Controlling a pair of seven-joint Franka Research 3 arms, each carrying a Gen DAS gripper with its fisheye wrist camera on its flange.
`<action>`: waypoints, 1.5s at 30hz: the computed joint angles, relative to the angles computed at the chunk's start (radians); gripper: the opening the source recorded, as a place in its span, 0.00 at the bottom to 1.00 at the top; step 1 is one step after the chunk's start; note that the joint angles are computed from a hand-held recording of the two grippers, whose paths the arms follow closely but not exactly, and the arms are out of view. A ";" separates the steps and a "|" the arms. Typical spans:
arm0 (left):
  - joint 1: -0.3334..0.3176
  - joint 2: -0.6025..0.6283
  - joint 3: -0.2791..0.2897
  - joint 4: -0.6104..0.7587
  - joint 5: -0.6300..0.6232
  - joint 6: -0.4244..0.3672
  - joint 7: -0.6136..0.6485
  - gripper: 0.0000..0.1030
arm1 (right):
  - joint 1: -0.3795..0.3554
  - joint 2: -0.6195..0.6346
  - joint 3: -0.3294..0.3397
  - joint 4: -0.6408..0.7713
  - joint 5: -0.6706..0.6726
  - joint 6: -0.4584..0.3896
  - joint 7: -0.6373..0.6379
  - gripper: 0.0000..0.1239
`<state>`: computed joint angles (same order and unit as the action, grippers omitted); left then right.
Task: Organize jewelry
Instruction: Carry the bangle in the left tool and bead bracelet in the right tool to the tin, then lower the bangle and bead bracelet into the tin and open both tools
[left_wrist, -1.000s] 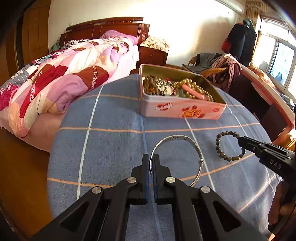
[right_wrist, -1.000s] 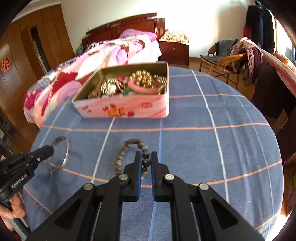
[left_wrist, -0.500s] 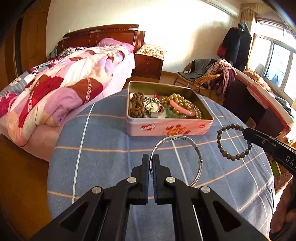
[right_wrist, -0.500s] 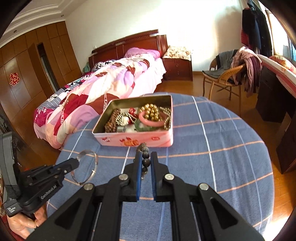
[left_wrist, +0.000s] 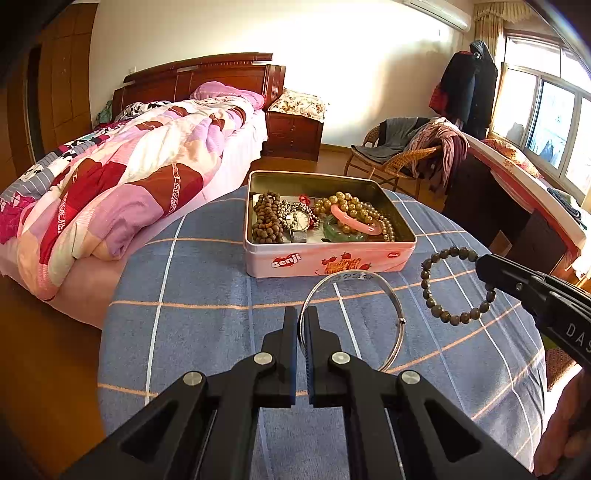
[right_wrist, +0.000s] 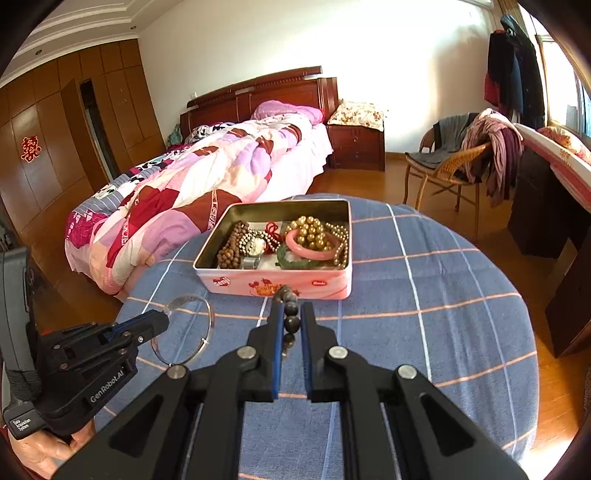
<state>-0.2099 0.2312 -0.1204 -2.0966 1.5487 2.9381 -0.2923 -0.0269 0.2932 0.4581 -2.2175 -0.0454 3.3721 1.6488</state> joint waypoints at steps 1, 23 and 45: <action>0.000 0.000 0.000 0.000 0.001 0.001 0.000 0.02 | -0.008 0.002 0.008 0.001 -0.003 -0.003 0.003 0.09; -0.018 0.062 0.026 0.096 -0.101 0.023 0.114 0.02 | -0.019 0.048 0.036 0.097 0.069 -0.053 -0.088 0.09; -0.064 0.248 0.121 0.373 -0.351 0.036 0.384 0.02 | 0.145 0.265 -0.073 0.500 0.305 -0.154 -0.329 0.09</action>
<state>-0.2743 0.4792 0.0004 -1.7232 1.1972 2.9744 0.0914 0.1182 0.5582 0.3848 -1.7172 0.2596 3.2183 1.3194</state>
